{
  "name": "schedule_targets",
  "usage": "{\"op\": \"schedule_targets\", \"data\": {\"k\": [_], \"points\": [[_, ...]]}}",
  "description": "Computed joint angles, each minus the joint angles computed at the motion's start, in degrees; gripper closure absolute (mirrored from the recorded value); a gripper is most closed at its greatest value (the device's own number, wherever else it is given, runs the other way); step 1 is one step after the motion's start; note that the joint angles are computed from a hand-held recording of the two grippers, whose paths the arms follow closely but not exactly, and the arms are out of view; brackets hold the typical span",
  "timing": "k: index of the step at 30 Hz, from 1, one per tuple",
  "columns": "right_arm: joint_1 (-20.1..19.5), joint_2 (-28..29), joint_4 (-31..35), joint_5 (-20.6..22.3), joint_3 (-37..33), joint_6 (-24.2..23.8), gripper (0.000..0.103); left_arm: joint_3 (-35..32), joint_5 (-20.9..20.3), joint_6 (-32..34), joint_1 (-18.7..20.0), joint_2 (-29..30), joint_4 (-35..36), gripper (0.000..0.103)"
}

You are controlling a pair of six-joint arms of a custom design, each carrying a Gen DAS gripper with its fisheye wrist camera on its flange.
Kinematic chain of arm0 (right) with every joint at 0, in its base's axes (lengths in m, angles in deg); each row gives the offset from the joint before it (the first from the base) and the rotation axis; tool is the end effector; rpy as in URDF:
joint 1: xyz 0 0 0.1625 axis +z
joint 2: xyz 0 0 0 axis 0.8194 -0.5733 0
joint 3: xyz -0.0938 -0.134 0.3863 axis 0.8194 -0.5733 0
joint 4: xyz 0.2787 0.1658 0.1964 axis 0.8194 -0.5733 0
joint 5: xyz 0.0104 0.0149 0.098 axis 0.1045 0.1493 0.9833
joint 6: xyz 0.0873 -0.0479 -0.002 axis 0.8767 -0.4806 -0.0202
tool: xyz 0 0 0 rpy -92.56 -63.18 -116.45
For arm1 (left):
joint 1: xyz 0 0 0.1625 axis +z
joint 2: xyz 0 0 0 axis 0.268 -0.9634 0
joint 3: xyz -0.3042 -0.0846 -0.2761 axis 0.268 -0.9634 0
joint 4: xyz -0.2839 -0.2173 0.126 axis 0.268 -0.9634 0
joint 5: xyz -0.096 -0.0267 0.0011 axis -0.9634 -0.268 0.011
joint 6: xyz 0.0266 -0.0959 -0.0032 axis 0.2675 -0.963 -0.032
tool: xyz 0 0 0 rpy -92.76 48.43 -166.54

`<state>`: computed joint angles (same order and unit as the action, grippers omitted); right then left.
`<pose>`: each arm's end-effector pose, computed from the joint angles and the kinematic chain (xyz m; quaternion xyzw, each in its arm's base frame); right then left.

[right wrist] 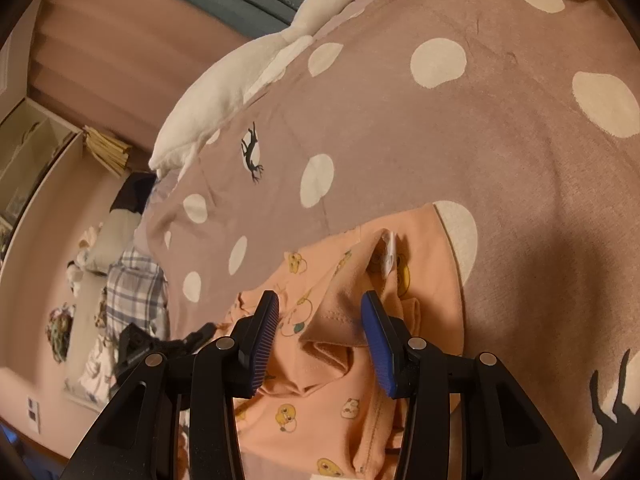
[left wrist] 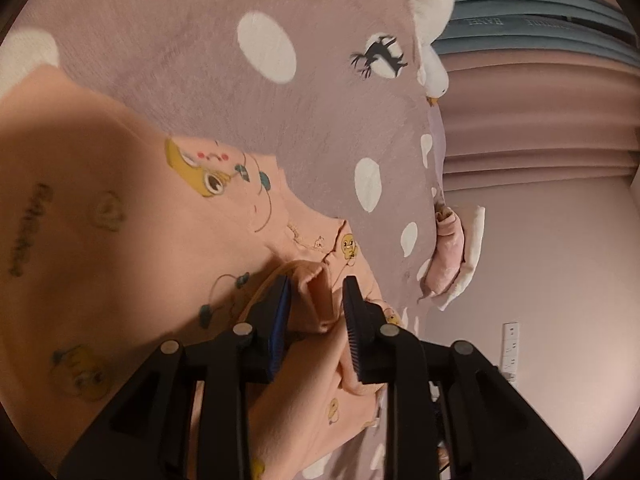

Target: Fold small clothes

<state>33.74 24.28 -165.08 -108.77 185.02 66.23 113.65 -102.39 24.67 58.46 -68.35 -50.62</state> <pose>0.0987 -0.6081 0.1603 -0.1628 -0.8629 0.4763 0.0449 -0.1173 -0.8040 0.1213 -0.0043 -0.9910 0.0152 0.1331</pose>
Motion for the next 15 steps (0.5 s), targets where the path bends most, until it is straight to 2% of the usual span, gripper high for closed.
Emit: {"op": "schedule_targets", "data": {"k": [2, 4, 11, 15], "points": [[0.03, -0.01, 0.21, -0.23, -0.02, -0.23, 0.057, -0.97, -0.68, -1.04, 0.19, 0.84, 0.5, 0.081], [0.1, -0.02, 0.52, -0.67, -0.09, -0.43, 0.057, 0.02, -0.3, -1.14, 0.1, 0.51, -1.02, 0.099], [-0.05, 0.05, 0.22, -0.75, 0.05, 0.02, 0.057, 6.62, 2.16, -2.76, -0.53, -2.79, -13.1, 0.098], [0.13, 0.11, -0.7, -0.35, -0.45, -0.09, 0.057, 10.27, 9.61, -4.08, -2.18, -5.23, -23.14, 0.099]]}}
